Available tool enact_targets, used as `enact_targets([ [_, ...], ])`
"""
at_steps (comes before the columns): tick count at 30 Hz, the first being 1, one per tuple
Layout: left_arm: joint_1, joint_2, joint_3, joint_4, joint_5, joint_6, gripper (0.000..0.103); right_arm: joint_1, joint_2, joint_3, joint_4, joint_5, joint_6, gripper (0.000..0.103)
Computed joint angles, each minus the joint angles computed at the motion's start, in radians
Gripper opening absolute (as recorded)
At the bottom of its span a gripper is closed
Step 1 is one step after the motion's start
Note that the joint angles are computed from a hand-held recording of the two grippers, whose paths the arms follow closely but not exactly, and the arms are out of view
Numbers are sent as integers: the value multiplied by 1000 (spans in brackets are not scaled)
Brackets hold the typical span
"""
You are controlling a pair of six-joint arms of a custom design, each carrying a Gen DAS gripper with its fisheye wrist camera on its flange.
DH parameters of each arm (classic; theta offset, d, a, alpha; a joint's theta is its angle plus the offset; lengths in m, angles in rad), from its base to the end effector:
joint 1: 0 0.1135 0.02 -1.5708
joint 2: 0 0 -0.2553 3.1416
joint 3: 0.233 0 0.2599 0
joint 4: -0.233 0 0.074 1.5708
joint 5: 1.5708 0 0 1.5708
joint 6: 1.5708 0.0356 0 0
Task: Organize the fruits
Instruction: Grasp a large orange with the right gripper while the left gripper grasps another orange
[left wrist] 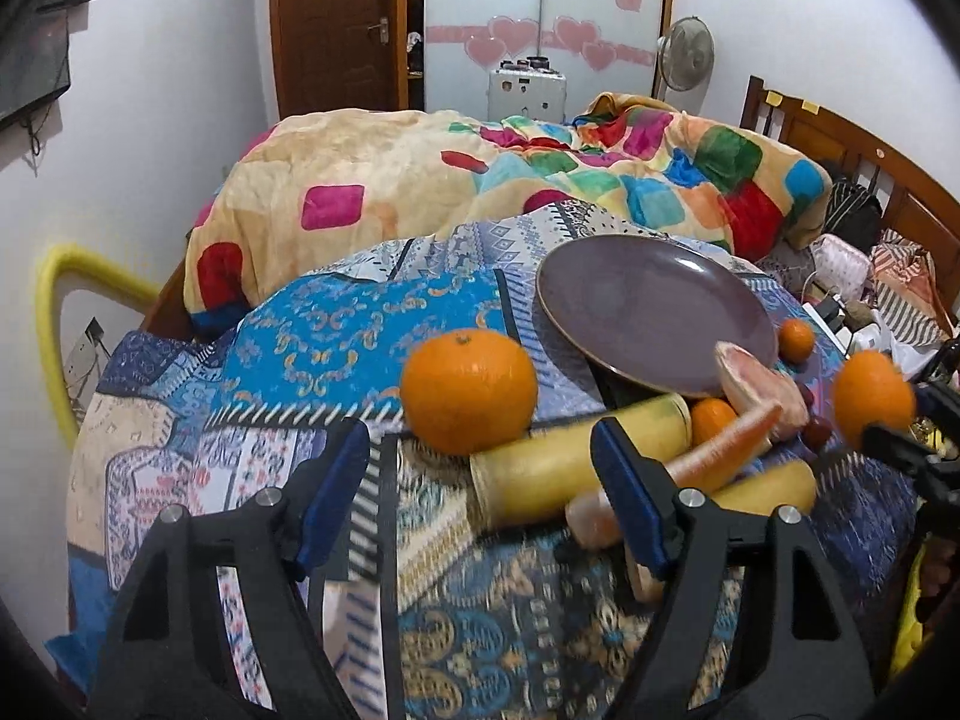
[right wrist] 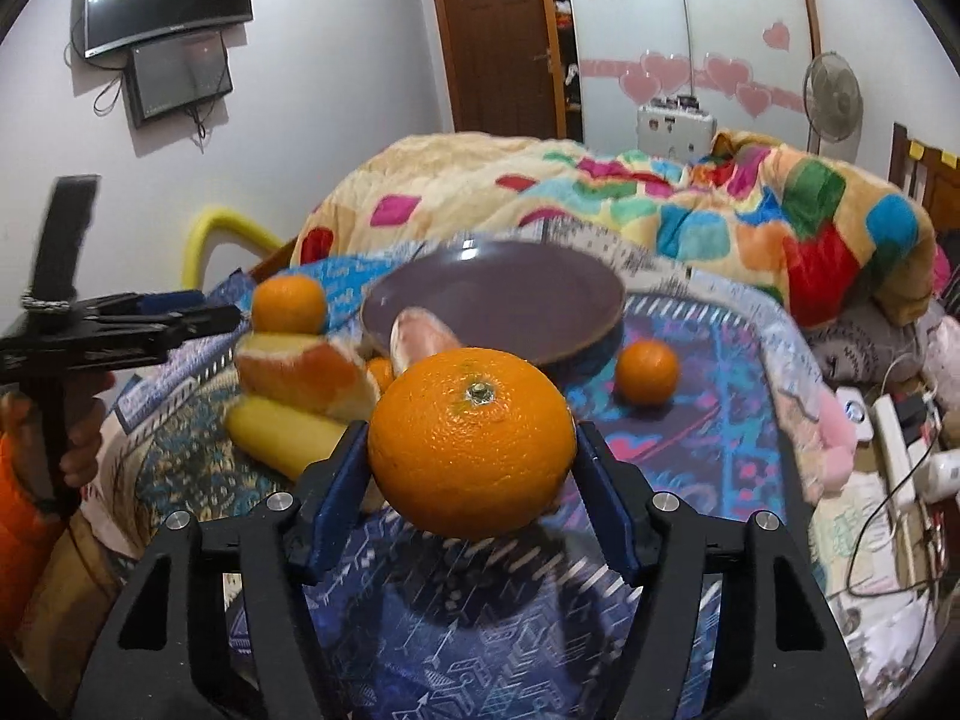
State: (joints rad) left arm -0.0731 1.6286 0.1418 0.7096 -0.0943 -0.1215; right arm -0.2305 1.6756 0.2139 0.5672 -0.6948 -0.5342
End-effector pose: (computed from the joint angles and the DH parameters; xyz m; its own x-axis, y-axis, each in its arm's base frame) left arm 0.1935 -0.0108 0.0447 -0.6950 -0.0701 -0.7156 -0.0790 0.9967 -0.0209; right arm 0.1973 -0.0229 0.0435 -0.5442 -0.2740 -0.7929 -0.5713 0.8132 0.1111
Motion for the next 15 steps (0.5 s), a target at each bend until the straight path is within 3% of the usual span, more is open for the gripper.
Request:
enact_targets([
  [4,-17,102,81,9,-67,15,76,-5,-36,11,-11,2,8,64],
  [15,52,296,261,-59,23,30,76,2,58,89,41,42,29,64],
])
